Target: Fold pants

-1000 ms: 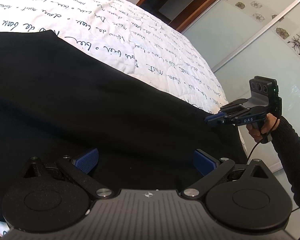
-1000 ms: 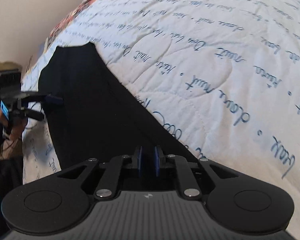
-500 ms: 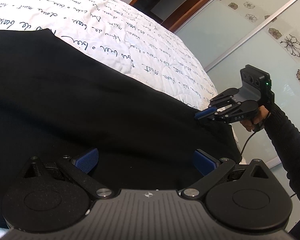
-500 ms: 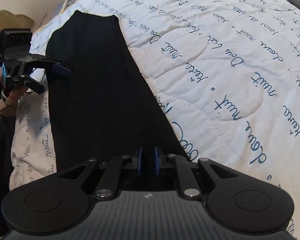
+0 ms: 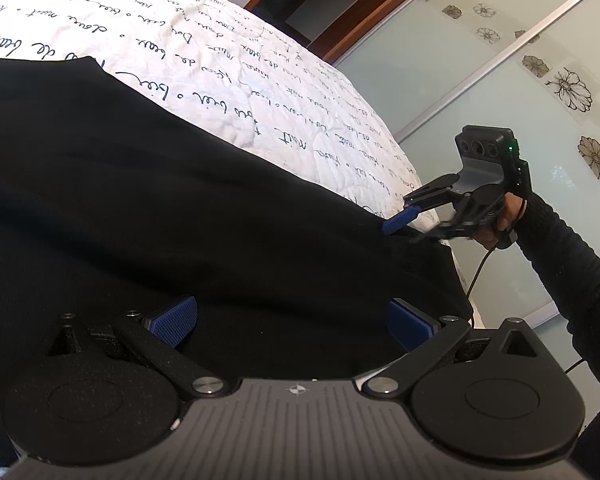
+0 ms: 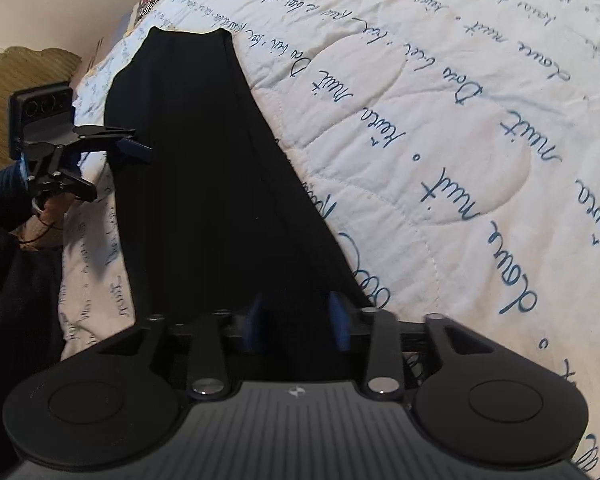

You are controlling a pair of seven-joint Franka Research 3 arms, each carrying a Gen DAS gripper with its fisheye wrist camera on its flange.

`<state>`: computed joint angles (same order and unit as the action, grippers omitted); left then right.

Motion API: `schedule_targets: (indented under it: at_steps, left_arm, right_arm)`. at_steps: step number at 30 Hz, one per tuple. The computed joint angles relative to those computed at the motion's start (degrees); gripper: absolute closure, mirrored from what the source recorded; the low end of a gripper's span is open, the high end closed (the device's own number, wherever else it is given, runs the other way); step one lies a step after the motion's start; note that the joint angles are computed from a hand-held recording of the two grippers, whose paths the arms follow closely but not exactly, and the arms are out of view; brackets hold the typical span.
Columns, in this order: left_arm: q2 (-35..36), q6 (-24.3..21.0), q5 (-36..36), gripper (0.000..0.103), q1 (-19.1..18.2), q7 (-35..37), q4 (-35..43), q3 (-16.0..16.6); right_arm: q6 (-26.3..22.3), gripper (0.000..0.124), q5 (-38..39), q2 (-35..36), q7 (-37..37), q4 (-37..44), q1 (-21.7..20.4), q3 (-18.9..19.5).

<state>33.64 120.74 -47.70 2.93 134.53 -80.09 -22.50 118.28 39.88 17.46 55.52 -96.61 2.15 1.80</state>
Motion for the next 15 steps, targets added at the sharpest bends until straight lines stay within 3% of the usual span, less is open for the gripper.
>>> schedule_targets:
  at_steps: [1, 3, 15]
  left_arm:
    - [0.0, 0.1, -0.1, 0.001, 0.1, 0.2, -0.1, -0.1]
    - [0.1, 0.0, 0.2, 0.001, -0.1, 0.1, 0.2, 0.0]
    - [1.2, -0.3, 1.3, 0.001, -0.3, -0.4, 1.8, -0.1]
  right_arm:
    - [0.5, 0.050, 1.2, -0.6, -0.7, -0.8, -0.3, 0.1]
    - [3.2, 0.042, -0.2, -1.8, 0.1, -2.7, 0.3, -0.4]
    - [-3.4, 0.042, 4.2, -0.9, 0.3, -1.6, -2.0, -0.7]
